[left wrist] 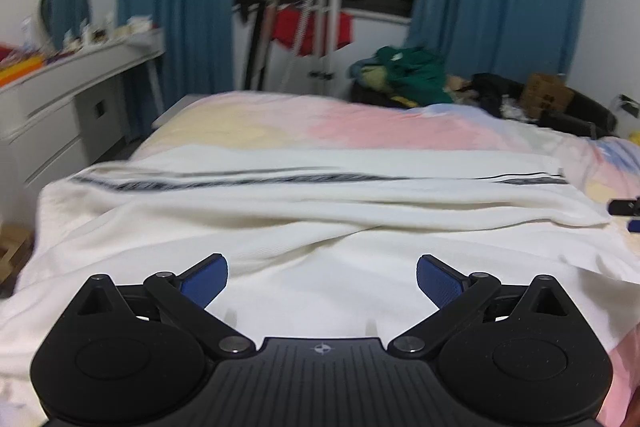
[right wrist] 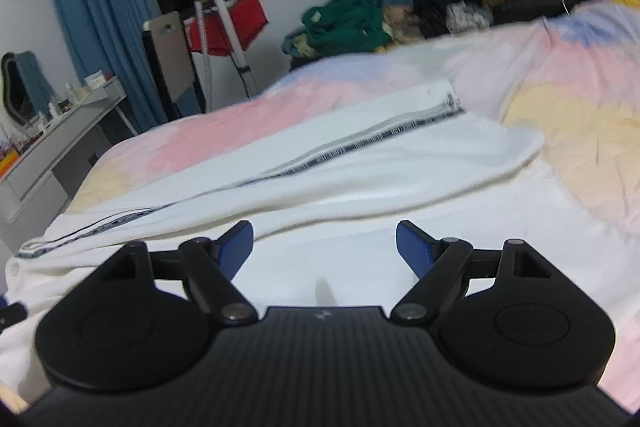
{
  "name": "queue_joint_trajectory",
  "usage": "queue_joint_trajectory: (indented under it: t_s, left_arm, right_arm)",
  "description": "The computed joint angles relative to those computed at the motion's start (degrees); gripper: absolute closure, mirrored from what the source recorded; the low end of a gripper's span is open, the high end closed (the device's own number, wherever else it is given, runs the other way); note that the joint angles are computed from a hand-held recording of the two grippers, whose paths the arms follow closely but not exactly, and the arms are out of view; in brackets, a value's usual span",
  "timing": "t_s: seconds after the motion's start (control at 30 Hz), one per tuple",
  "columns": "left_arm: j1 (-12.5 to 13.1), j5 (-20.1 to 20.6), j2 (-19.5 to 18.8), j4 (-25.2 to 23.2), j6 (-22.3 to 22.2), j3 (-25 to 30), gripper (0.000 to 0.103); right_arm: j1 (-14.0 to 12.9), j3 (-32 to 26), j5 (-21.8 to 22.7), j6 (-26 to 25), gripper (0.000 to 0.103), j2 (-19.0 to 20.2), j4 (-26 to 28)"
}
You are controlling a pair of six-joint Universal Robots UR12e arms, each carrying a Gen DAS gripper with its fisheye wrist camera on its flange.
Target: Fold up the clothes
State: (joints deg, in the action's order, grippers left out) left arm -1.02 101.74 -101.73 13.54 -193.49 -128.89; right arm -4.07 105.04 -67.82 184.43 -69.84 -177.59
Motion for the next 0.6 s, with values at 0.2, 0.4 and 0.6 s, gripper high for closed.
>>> queue_joint_trajectory:
  t_s: [0.2, 0.4, 0.6]
  left_arm:
    - [3.6, 2.3, 4.9, -7.8, -1.6, -2.1, 0.001]
    - [10.5, -4.5, 11.9, -19.3, -9.3, -3.4, 0.001]
    - [16.4, -5.0, 18.2, -25.5, -14.9, -5.7, 0.001]
  right_arm:
    - [-0.3, 0.2, 0.5, 1.0, 0.023, 0.2, -0.6]
    - [-0.6, -0.2, -0.2, 3.1, 0.023, 0.4, 0.2]
    - [-0.5, -0.1, -3.8, 5.1, 0.023, 0.3, 0.0]
